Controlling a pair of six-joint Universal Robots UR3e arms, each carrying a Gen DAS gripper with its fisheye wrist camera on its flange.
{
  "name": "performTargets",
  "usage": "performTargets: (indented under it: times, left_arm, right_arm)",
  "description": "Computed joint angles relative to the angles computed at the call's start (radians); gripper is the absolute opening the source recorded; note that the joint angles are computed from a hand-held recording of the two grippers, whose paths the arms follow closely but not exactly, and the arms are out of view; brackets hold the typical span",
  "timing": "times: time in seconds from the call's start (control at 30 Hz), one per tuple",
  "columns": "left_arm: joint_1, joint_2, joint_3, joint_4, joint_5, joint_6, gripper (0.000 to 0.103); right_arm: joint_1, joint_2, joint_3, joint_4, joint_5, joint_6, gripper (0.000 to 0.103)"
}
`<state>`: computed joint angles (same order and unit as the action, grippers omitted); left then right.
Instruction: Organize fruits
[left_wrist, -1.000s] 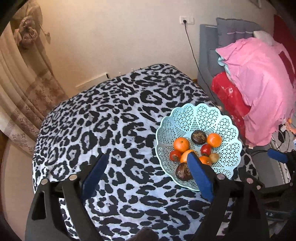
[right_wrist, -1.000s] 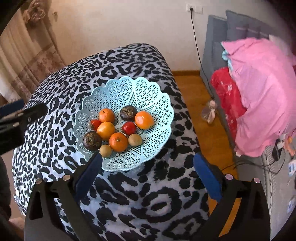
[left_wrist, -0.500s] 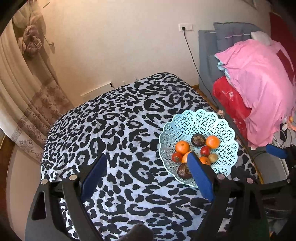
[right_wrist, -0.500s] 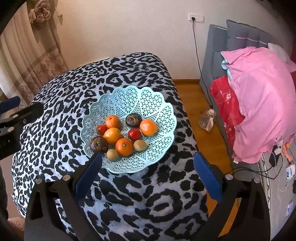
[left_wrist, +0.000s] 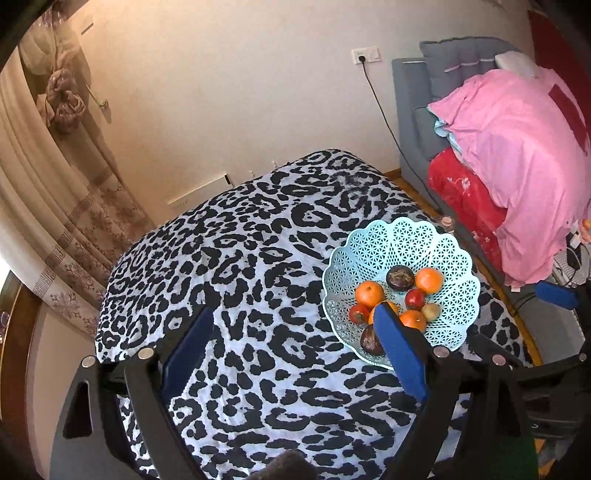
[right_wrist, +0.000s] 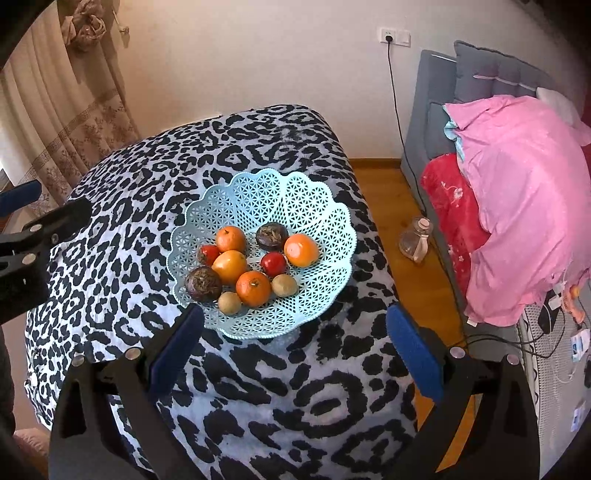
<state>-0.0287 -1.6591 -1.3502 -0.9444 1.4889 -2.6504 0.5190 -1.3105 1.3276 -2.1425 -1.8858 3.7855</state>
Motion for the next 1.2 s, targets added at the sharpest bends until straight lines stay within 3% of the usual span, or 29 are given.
performTargets:
  times: [1.07,1.2]
  left_arm:
    - [0.010,-0.004,-0.017,0.023,-0.011,0.040,0.088]
    - [0.016,-0.029,0.017,-0.022,-0.014,0.033,0.088]
  right_arm:
    - [0.001,0.048,-0.040,0.000,0.016,0.023,0.100]
    - [0.000,0.063,-0.051,0.004,0.026,0.028,0.100]
